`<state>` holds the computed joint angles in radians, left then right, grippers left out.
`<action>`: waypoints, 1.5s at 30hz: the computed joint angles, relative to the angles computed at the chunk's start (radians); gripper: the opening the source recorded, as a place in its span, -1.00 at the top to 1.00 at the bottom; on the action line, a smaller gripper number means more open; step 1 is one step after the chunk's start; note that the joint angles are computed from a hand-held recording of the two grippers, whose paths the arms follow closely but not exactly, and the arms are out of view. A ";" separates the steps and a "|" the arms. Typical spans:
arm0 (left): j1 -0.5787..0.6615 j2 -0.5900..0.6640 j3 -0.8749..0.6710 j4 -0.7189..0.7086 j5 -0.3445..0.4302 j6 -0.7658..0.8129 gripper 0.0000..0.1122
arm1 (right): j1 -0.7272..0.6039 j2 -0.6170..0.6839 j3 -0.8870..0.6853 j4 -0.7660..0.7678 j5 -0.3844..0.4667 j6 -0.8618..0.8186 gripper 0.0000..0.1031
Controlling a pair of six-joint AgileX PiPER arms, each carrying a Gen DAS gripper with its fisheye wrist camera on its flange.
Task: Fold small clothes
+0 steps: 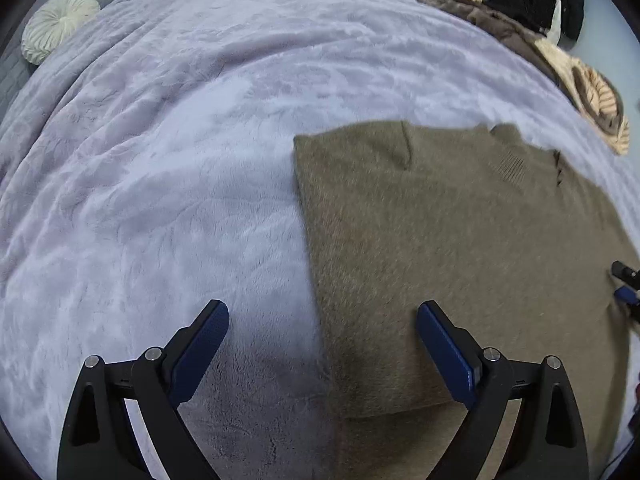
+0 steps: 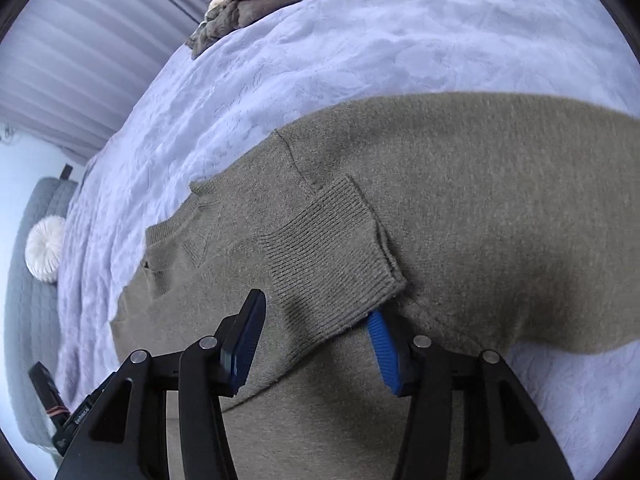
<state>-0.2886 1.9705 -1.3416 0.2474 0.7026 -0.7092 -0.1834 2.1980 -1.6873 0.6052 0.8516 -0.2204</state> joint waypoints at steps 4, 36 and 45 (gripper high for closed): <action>0.025 -0.023 0.087 -0.031 -0.055 -0.024 -0.71 | -0.050 0.027 0.021 0.087 0.013 -0.004 0.86; -0.426 0.258 -0.579 -0.165 0.284 0.005 -0.71 | -0.609 -0.179 0.321 0.210 0.129 -0.196 0.20; -0.472 0.408 -0.841 -0.181 0.410 0.005 -0.71 | -0.764 -0.032 0.117 0.322 0.104 -0.099 0.17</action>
